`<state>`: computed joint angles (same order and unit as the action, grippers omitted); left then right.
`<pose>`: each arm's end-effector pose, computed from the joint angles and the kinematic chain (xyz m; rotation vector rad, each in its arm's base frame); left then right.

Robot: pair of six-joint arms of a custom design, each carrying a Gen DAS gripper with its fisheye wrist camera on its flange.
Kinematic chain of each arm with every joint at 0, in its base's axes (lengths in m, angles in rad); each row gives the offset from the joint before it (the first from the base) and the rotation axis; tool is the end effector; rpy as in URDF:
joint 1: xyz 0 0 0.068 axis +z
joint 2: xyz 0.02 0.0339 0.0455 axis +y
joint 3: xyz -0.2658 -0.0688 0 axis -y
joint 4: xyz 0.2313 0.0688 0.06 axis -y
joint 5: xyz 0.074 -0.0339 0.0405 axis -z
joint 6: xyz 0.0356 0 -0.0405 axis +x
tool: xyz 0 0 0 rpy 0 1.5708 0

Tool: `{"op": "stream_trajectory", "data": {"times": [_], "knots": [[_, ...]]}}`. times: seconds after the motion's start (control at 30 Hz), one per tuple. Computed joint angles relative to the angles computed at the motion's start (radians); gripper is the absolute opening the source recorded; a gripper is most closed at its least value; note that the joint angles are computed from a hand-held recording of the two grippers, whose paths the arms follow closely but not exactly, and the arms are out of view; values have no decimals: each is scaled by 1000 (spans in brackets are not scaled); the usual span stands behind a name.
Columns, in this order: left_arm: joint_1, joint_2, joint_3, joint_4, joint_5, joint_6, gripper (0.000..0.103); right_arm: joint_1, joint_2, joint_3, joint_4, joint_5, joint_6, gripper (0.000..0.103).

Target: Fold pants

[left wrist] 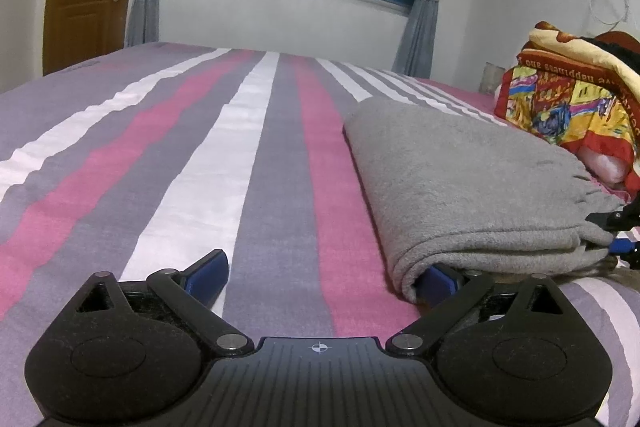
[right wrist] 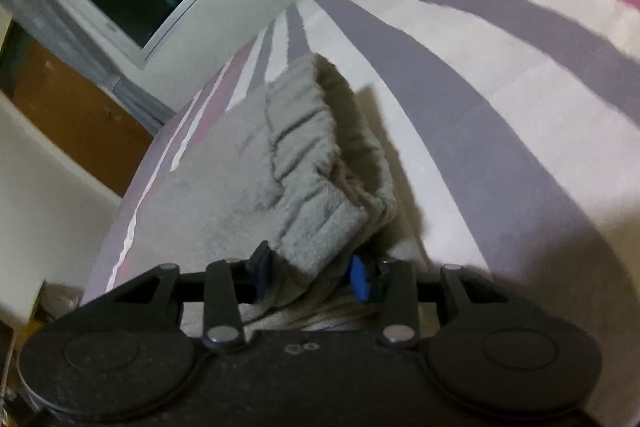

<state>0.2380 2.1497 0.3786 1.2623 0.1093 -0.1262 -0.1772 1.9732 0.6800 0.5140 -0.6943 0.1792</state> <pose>0.2669 0.0608 0.0441 -0.3103 2.0533 -0.0453 0.3163 -0.0335 0.0808 0.0636 2.2588 0.8093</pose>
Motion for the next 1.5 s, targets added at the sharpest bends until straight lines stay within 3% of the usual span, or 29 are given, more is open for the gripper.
{"op": "stream_trajectory", "data": {"times": [0.17,0.3,0.4,0.43,0.5,0.57,0.63,0.77,0.83,0.9,1.03,1.13,1.3,1.37,1.43,1.47,1.5], "knots": [[-8,-6,-4,-5,-17,2,98,28,-29,9,-23,32,-31,40],[-16,-5,-7,-3,-31,6,98,0,-48,-56,125,-51,-67,40],[-27,-11,-11,-9,-47,13,99,9,13,86,-161,11,-130,41],[-28,-14,-13,-11,-50,12,99,-7,16,89,-169,-18,-131,42],[-34,-17,-20,-9,-61,12,99,-20,-20,78,-199,-31,-148,50],[-40,-24,-23,-17,-73,15,99,-32,-56,33,-161,-36,-161,74],[-46,-32,-31,-21,-84,14,99,-36,-93,-13,-114,-27,-173,84],[-68,-50,-45,-39,-123,22,103,-61,-133,-62,-114,-44,-211,91],[-79,-77,-59,-62,-142,21,103,-56,-83,-16,-121,-26,-195,92],[-71,-121,-98,-61,-108,6,103,-78,-85,-12,-134,-43,-195,92],[3,-178,-209,79,71,-40,103,-83,-101,-2,-103,-32,-229,95],[-3,-238,-139,-50,40,-12,103,-74,-119,-9,-26,15,-236,103],[-2,-207,174,-429,104,-111,103,-3,-68,70,1,99,-240,103],[-21,-126,350,-665,118,-81,103,28,-26,87,33,167,-253,103],[-27,-88,410,-706,116,-57,103,75,45,193,-125,270,-319,103],[-27,-93,442,-757,124,-43,103,79,91,258,-214,265,-339,103],[-22,-99,462,-776,137,-32,103,73,103,272,-224,245,-338,103]]}}
